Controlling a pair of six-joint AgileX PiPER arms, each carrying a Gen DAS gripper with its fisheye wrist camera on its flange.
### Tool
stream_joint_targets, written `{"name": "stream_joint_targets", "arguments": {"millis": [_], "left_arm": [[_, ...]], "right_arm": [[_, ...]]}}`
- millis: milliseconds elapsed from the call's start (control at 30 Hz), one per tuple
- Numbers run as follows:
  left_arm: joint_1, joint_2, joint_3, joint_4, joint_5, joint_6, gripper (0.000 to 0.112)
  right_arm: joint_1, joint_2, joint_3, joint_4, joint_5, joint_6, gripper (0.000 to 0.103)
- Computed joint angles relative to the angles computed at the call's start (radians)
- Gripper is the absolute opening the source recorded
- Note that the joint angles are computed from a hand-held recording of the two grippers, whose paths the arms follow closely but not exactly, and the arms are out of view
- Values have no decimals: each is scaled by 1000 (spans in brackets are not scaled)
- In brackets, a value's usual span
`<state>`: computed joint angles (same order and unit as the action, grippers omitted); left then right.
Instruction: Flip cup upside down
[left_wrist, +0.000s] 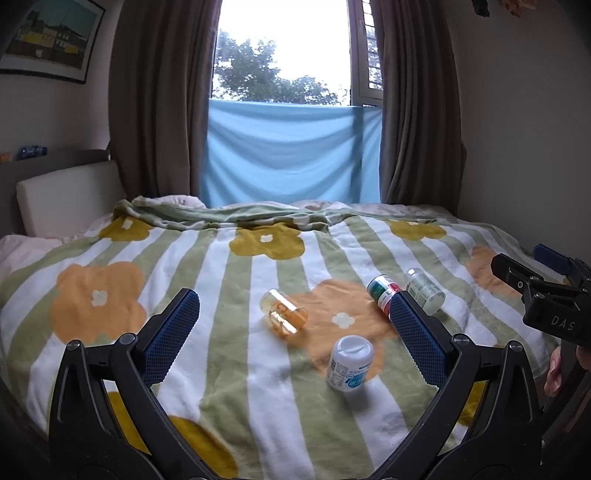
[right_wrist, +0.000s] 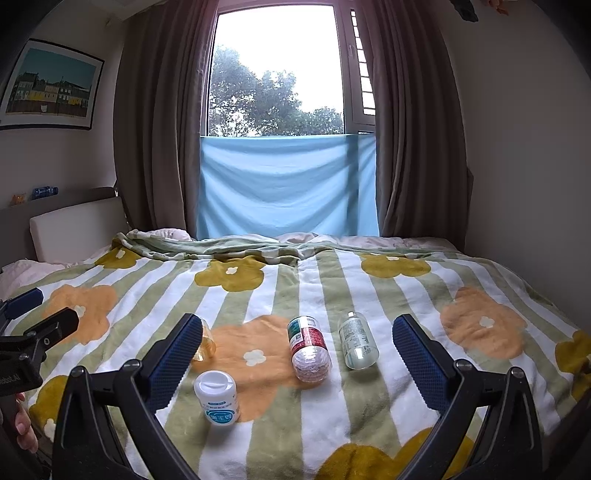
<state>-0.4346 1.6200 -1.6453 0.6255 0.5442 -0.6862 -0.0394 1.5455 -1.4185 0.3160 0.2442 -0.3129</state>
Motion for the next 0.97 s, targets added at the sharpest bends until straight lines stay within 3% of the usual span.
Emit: {"name": "stream_joint_targets", "arguments": {"millis": [600, 800, 967], "left_arm": [[-4, 0, -15, 4, 11, 20, 103], [-19, -6, -4, 95, 12, -81, 103], [-5, -20, 16, 77, -18, -85, 103]], "right_arm": [[1, 18, -38, 1, 19, -9, 103], [1, 18, -40, 25, 19, -35, 103], [2, 17, -37, 32, 18, -41, 103]]}}
